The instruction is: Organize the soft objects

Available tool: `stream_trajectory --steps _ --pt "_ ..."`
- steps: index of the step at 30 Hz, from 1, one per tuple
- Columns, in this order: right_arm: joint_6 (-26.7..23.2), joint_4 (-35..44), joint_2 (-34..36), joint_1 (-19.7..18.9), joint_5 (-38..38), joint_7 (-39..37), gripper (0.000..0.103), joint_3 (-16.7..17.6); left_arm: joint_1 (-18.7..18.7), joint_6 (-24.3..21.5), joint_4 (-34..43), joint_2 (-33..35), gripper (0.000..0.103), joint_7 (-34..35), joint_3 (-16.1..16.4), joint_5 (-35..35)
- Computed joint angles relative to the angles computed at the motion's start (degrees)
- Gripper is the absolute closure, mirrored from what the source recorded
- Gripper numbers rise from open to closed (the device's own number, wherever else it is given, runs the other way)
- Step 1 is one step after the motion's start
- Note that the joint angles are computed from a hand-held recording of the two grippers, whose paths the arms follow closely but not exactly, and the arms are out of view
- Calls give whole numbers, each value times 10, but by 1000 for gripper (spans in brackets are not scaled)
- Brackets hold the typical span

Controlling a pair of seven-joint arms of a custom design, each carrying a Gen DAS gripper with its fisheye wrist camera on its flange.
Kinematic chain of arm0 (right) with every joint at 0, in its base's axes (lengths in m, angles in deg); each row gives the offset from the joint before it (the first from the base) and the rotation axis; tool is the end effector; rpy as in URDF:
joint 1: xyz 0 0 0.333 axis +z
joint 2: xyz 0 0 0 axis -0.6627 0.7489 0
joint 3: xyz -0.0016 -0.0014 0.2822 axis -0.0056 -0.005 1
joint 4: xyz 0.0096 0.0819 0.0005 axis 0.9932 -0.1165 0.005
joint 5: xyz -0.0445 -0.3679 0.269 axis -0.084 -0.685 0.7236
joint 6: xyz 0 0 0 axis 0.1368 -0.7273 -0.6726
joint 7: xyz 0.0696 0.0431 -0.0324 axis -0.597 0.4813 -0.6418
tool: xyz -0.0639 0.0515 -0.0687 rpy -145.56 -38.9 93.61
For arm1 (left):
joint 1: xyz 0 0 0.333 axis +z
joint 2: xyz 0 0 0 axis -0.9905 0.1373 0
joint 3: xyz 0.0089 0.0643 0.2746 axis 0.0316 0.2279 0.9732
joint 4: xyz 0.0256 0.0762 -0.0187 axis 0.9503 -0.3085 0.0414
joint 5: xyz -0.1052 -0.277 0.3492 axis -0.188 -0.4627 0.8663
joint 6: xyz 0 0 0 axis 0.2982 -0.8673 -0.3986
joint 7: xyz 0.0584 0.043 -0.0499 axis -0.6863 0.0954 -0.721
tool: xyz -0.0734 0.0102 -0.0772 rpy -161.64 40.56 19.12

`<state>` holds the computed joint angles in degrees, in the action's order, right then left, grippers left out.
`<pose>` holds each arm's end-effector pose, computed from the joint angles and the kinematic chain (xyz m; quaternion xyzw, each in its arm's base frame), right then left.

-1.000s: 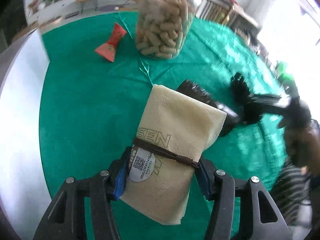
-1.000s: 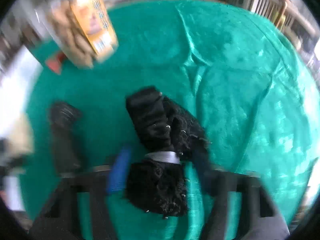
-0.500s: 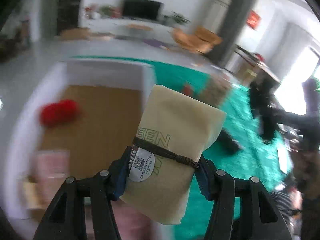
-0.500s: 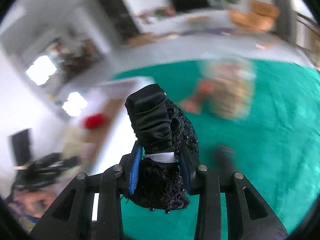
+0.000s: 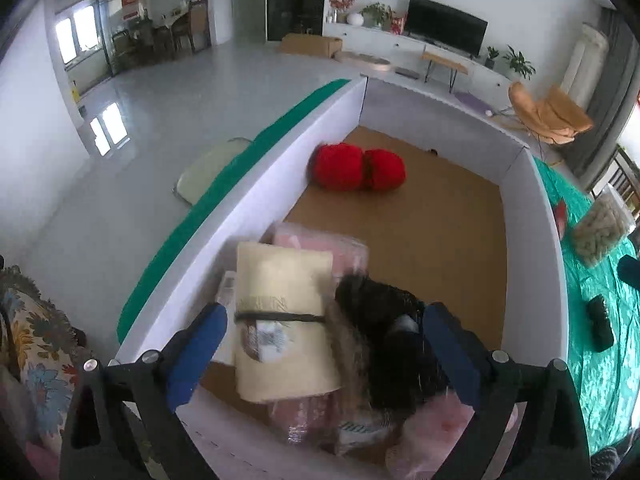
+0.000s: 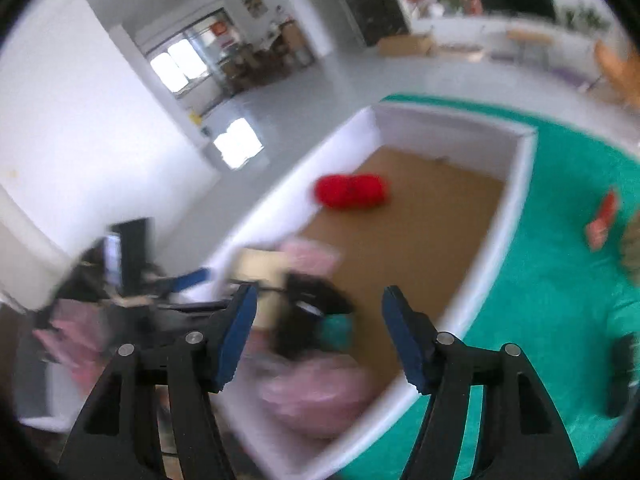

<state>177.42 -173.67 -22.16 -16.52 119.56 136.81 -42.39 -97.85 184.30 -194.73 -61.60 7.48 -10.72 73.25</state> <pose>0.4981 0.2347 0.5158 -0.8305 0.4072 0.0187 0.3797 0.3567 -0.2433 0.4779 -0.8128 0.4950 -0.1919 0.2399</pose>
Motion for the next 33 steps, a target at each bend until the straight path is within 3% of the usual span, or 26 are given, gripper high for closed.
stream_trajectory --steps 3,7,10,15,18,22,25,30,33 --pt "96 -60 -30 -27 -44 -2 34 5 10 16 15 13 5 -21 -19 18" --pt "255 -165 -60 -90 -148 57 34 21 20 71 61 66 5 -28 -42 59" --pt "318 -233 -73 -135 -203 99 34 20 24 113 120 136 5 -28 -64 93" --pt "294 -309 -137 -152 -248 108 34 -28 1 203 233 288 5 -10 -75 127" --pt "308 -339 -158 -179 -295 124 35 -22 -30 221 306 393 5 20 -72 135" --pt "331 -364 -172 -213 -343 155 35 -15 -65 206 389 515 5 30 -58 167" --pt "334 -358 -159 -219 -354 178 34 -31 -94 178 426 573 5 17 -37 183" --pt "321 -349 -148 -215 -355 188 34 -64 -133 164 444 615 5 -11 6 191" --pt "321 -345 -143 -212 -350 188 34 -71 -165 144 461 628 5 -25 38 233"
